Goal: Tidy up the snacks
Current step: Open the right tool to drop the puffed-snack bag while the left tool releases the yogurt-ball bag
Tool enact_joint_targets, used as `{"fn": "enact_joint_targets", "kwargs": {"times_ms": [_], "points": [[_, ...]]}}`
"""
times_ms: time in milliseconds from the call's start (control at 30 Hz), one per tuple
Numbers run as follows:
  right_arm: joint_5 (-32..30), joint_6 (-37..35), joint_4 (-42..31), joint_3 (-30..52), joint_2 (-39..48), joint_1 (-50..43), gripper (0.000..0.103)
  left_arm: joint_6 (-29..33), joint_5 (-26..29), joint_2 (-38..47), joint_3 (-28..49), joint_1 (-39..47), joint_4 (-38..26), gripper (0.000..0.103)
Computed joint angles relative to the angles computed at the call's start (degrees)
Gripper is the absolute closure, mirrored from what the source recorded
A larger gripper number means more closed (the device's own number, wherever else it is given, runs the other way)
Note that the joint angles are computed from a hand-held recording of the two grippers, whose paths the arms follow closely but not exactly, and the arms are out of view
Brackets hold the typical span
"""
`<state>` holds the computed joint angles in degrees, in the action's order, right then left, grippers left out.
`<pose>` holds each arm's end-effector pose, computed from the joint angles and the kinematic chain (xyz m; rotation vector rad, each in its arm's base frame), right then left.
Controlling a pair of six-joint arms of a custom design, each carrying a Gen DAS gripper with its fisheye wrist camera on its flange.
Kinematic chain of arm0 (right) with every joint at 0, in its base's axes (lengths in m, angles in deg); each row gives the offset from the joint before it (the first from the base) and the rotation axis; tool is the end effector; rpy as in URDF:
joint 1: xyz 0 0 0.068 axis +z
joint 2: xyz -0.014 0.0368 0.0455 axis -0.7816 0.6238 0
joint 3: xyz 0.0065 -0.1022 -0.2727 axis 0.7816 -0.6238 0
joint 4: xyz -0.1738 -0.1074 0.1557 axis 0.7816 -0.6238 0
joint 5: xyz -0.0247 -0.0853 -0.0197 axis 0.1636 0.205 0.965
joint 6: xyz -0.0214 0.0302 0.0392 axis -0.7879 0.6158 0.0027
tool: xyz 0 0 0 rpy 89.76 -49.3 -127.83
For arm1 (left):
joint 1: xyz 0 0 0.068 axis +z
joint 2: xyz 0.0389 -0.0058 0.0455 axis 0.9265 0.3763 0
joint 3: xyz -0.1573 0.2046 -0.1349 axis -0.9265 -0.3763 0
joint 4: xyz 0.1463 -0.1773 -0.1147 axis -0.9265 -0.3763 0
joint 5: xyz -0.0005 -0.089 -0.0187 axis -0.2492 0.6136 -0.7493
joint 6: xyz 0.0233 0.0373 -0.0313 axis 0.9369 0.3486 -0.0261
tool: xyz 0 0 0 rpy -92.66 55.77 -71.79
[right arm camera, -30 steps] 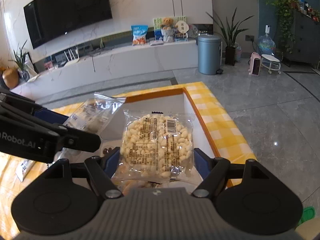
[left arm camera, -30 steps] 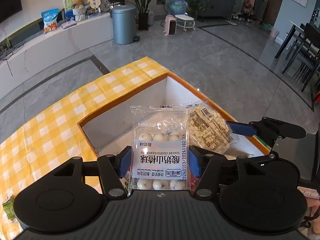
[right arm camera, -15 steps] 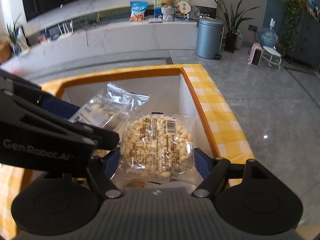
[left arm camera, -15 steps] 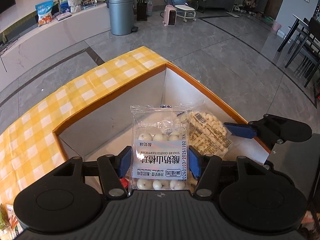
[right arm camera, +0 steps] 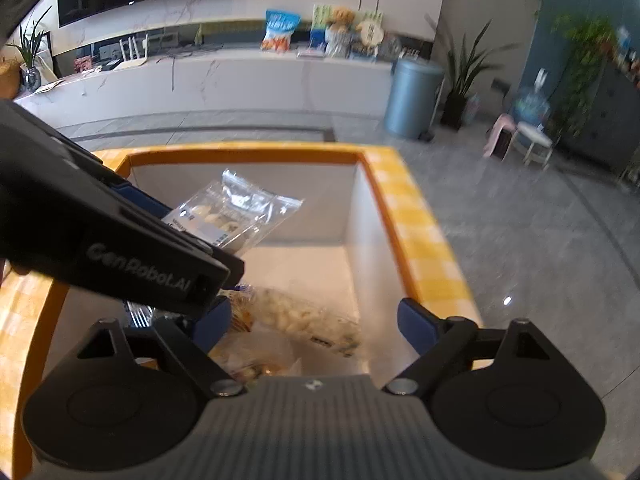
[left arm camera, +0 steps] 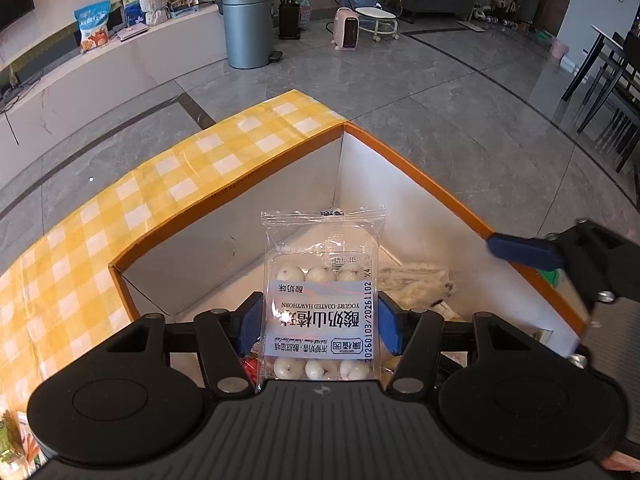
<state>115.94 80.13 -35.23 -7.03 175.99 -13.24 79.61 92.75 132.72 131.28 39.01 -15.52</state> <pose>0.2642 0.1874 0.1402 -0.1043 2.3716 -0.0727 0.3166 -0.1782 0.1742 0.7686 2.4935 -0.2706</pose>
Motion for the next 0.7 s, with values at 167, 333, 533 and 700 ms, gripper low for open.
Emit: {"fn": "enact_joint_targets", "kwargs": {"times_ms": [167,333,533,700], "points": [[0.8,-1.3,1.1,-2.1,-2.3,0.8,0.015,0.7,-1.0,1.8,1.8,-1.1,-0.5,0.036],[-0.2,-3.2,1.7,-2.7,-2.7,0.1,0.015,1.7,-3.5,4.3,3.5,-3.0,-0.3,0.036],[-1.0,-2.7,1.2,-1.9,-1.6,-0.2,0.015,2.5,-5.4,7.4,5.6,-4.2,-1.0,0.036],[-1.8,-3.1,1.6,-2.0,-1.3,-0.5,0.014,3.3,-5.8,8.3,5.8,-4.2,-1.3,0.035]]}}
